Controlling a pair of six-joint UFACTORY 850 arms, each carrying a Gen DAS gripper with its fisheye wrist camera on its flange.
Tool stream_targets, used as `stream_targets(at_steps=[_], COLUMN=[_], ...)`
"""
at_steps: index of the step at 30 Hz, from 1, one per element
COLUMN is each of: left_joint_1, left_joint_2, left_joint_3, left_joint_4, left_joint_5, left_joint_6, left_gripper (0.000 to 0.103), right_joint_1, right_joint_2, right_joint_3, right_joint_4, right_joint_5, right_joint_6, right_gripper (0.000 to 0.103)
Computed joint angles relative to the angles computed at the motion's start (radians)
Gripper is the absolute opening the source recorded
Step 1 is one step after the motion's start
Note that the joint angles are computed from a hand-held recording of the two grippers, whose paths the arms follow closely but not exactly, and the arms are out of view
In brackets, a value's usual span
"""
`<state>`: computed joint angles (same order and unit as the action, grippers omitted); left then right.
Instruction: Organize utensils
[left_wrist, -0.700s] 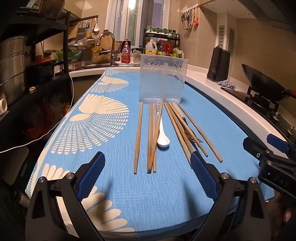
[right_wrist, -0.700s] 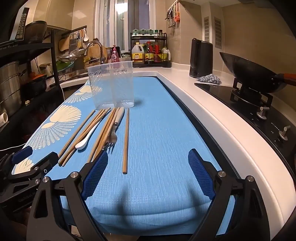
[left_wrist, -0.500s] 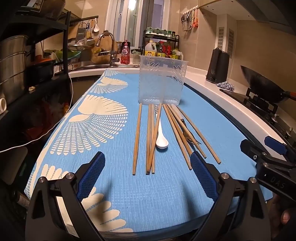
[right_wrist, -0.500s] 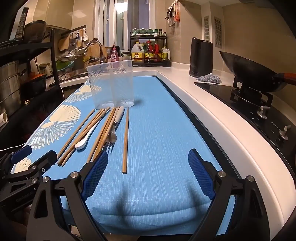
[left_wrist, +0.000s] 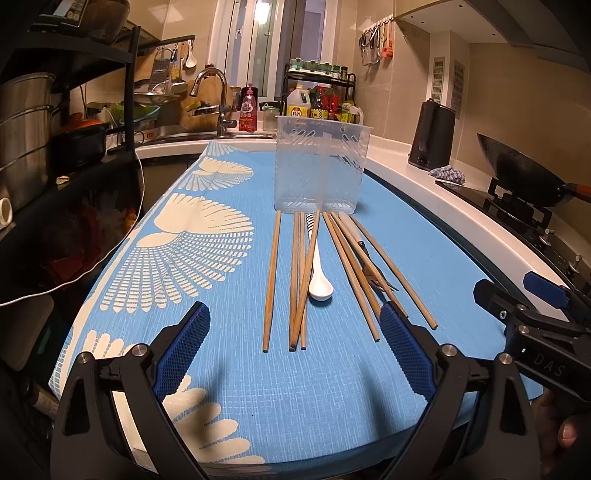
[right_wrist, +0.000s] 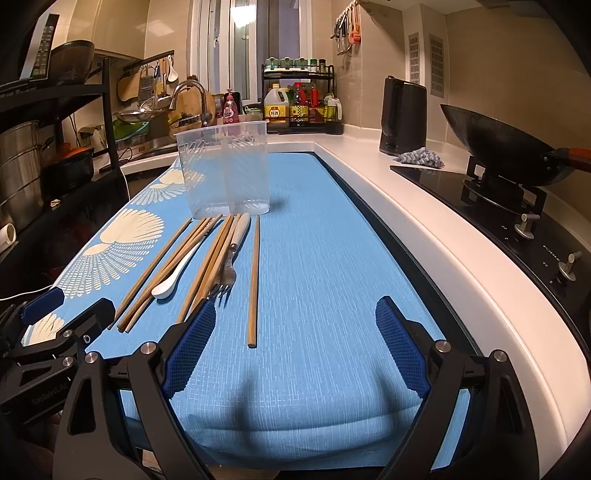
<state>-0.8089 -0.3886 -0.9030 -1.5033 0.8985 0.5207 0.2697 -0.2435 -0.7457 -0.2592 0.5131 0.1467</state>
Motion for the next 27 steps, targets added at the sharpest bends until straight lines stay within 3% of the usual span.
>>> stream_targets(at_steps=[27], left_joint_1=[-0.002], left_joint_2=[0.003], left_joint_3=[0.017], left_joint_4=[0.037], left_joint_5=[0.016], left_joint_6=[-0.042], left_gripper=[0.090], right_joint_1=[-0.004], right_joint_2=[0.009], right_joint_3=[0.011], right_joint_4=[-0.018], right_joint_5=[0.017], right_joint_6=[0.014], right_gripper=[0.087])
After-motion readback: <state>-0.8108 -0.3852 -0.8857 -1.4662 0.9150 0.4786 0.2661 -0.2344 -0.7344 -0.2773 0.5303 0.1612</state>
